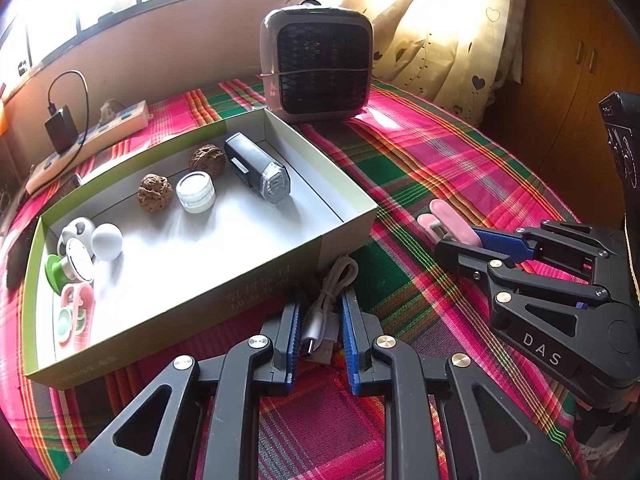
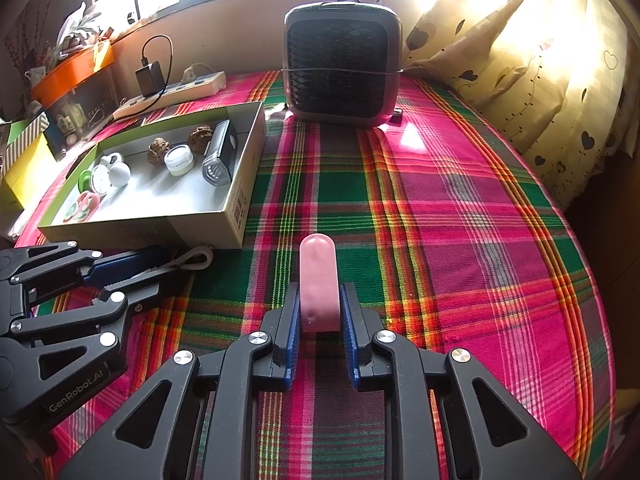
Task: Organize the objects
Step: 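Carry the pink oblong case with right gripper while left gripper carries the cable into the tray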
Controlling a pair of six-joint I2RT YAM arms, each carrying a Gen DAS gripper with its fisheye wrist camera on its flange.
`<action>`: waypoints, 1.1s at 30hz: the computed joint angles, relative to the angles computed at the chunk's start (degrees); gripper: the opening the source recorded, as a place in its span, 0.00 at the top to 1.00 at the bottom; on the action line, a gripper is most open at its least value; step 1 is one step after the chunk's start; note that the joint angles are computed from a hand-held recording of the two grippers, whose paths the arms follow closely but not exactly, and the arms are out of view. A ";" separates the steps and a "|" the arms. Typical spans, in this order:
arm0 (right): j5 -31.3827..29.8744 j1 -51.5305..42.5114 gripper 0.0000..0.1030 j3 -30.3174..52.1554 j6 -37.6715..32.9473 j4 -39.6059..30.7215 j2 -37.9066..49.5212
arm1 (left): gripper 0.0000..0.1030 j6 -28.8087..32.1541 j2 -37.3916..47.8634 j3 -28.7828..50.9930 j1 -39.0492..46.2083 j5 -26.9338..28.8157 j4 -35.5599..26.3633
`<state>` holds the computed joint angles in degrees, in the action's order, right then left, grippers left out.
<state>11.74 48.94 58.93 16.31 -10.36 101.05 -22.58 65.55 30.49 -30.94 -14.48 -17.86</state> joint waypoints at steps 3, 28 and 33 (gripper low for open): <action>-0.08 -0.08 0.82 -0.05 0.00 0.05 -0.03 | 0.84 -0.28 -0.21 -0.17 0.02 0.04 0.03; 0.80 0.75 0.82 -1.17 0.72 0.24 -1.23 | 0.85 -1.63 -2.62 -1.16 0.28 0.96 -0.88; 1.02 1.20 0.82 -1.75 1.04 0.39 -1.91 | 0.85 -2.46 -4.45 -1.55 -0.44 0.55 -1.90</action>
